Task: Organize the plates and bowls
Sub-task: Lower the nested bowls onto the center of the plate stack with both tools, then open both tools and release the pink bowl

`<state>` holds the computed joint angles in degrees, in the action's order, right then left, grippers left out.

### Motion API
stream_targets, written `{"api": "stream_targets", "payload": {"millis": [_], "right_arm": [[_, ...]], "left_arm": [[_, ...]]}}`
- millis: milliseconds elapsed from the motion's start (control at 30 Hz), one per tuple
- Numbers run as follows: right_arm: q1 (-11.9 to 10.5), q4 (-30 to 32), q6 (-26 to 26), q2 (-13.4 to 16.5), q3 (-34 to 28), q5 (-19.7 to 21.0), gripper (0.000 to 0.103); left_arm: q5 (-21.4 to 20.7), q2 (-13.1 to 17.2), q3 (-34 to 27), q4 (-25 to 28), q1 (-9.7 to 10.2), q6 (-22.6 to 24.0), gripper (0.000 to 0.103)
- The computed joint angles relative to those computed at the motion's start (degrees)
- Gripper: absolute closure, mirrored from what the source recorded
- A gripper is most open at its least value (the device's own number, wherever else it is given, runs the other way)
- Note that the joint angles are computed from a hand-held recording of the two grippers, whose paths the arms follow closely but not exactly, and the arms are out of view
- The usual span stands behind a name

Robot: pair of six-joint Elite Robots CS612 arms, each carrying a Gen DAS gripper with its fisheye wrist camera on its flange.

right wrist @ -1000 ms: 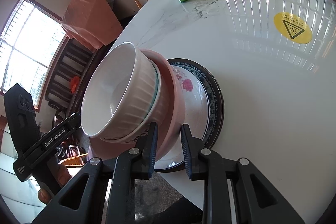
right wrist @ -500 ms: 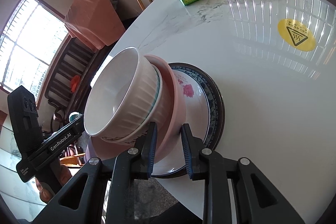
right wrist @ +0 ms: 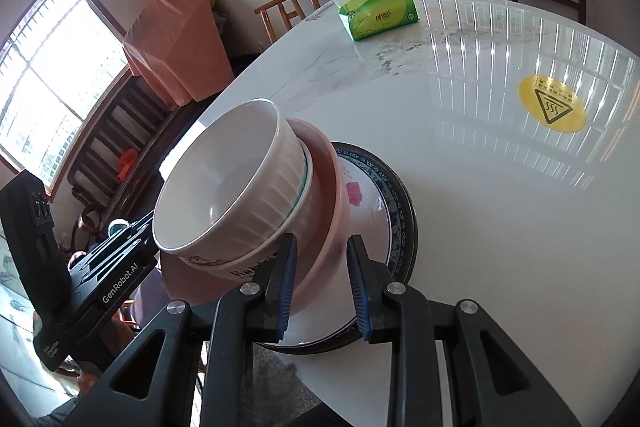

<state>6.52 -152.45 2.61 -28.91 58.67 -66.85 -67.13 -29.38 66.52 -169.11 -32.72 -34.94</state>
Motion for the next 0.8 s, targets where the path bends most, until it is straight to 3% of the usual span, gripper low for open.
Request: {"api": "stream_targets", "payload": {"millis": [67, 233, 333, 400, 500, 700, 733, 800], "right_arm": [[0.3, -2.1, 0.1, -0.1, 0.7, -2.3, 0.066], [0.7, -9.8, 1.0, -0.6, 3.4, -6.0, 0.059], [0.4, -14.7, 3.5, -1.0, 5.6, -5.0, 0.05], [0.1, -18.6, 5.3, -1.2, 7.0, -2.7, 0.04], [0.0, -25.2, 6.6, -1.5, 9.1, -1.3, 0.035], [0.6, -32.2, 4.5, -2.2, 11.2, -2.1, 0.024], [0.6, -33.2, 4.5, -2.4, 11.8, -2.1, 0.019], [0.6, -36.1, 5.4, -2.6, 13.1, -1.8, 0.018]], "left_arm": [[2.3, 0.2, 0.3, -1.2, -0.21, 0.0, 0.071], [5.7, 1.2, 1.4, -7.3, -0.24, 0.2, 0.047], [7.2, 1.5, 2.1, -9.6, -0.34, 0.1, 0.036], [8.6, 1.7, 2.2, -10.6, -0.54, 0.8, 0.034], [9.4, 1.9, 2.3, -11.9, -0.75, 1.6, 0.034], [9.3, 1.8, 3.3, -14.8, -0.74, 2.7, 0.032], [9.7, 1.6, 3.7, -15.2, -0.82, 2.8, 0.032], [11.5, 1.5, 4.2, -15.6, -1.27, 3.9, 0.032]]}}
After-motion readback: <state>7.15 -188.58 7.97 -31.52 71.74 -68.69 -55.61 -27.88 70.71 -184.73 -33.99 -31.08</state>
